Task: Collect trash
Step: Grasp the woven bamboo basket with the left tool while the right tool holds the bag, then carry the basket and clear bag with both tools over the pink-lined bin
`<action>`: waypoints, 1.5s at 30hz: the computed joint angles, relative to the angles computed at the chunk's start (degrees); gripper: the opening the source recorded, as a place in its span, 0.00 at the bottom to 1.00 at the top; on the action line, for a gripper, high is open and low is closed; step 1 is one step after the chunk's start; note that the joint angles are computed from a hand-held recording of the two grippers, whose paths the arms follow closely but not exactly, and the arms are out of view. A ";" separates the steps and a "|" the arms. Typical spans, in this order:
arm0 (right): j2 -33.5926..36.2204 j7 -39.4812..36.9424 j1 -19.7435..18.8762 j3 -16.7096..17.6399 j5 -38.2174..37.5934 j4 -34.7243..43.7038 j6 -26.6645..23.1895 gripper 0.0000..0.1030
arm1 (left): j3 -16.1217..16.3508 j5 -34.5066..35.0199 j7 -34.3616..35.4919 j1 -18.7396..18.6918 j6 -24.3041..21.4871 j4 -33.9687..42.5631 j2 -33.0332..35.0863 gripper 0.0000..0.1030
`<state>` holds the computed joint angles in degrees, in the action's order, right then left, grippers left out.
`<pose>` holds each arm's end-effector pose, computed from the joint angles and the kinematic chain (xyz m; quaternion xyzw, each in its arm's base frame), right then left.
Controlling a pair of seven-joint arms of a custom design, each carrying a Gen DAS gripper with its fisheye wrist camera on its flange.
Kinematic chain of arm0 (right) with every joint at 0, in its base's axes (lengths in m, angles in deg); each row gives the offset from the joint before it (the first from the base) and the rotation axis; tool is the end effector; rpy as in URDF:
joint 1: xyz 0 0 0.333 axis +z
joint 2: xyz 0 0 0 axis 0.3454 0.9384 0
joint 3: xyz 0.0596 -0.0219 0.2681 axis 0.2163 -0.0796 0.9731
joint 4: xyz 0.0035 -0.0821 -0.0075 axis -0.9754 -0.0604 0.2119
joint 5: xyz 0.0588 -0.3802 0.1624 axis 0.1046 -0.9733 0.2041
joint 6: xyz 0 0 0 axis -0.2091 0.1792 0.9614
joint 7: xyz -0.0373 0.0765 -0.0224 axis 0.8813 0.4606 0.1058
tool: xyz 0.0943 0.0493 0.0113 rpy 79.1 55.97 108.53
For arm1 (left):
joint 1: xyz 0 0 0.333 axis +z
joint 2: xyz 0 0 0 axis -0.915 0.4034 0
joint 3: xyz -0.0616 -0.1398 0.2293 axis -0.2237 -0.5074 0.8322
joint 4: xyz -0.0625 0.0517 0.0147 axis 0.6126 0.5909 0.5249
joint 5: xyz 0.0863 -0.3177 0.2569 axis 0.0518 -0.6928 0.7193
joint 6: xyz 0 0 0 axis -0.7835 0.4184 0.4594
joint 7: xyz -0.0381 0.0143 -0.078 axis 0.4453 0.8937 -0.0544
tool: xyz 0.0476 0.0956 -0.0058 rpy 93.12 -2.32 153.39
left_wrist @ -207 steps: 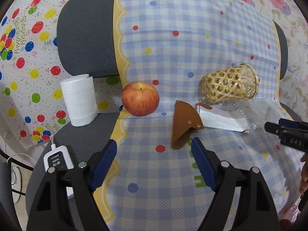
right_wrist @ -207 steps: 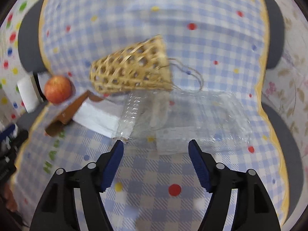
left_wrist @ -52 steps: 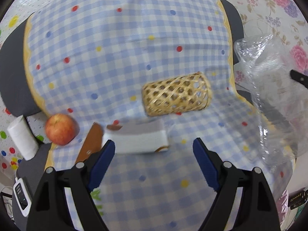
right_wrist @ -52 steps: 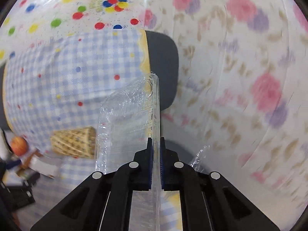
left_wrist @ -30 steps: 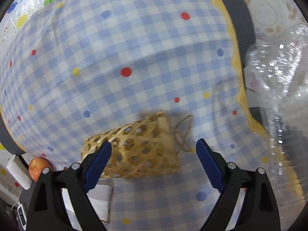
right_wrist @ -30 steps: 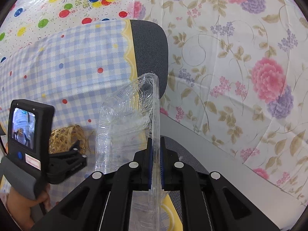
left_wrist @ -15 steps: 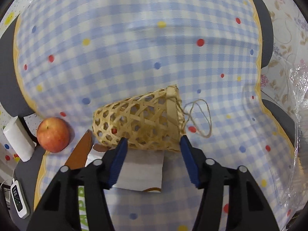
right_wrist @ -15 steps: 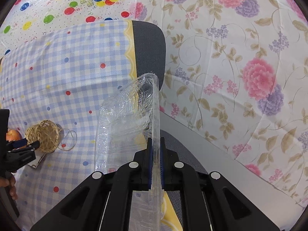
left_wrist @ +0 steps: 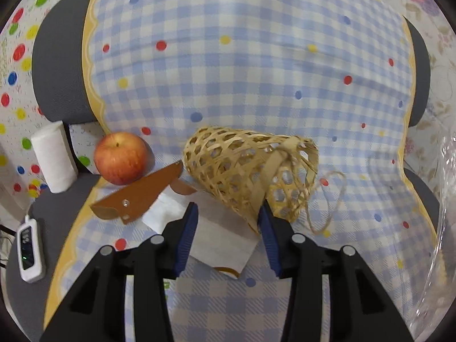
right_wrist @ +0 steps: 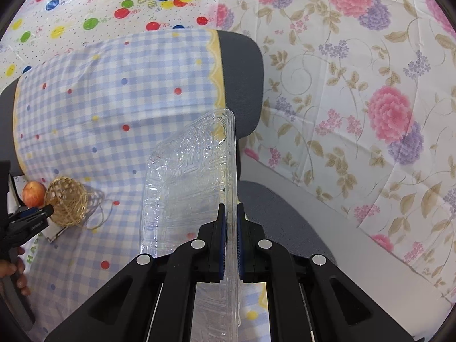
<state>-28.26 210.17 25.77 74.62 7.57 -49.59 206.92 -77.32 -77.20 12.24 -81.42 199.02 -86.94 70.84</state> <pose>0.5409 0.1243 0.5307 -0.4360 0.7595 -0.4298 0.2198 0.7404 -0.2657 0.4717 -0.5710 0.7255 -0.3066 0.2317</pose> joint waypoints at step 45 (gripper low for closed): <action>-50.78 6.57 12.21 12.50 18.66 -40.53 -40.63 0.07 | -12.28 -55.64 66.87 -6.87 -2.57 -60.38 -49.49 0.03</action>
<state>-79.04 216.74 37.98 87.12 26.22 -90.12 166.29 -89.61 -132.84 79.11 -88.29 196.45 -147.32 21.34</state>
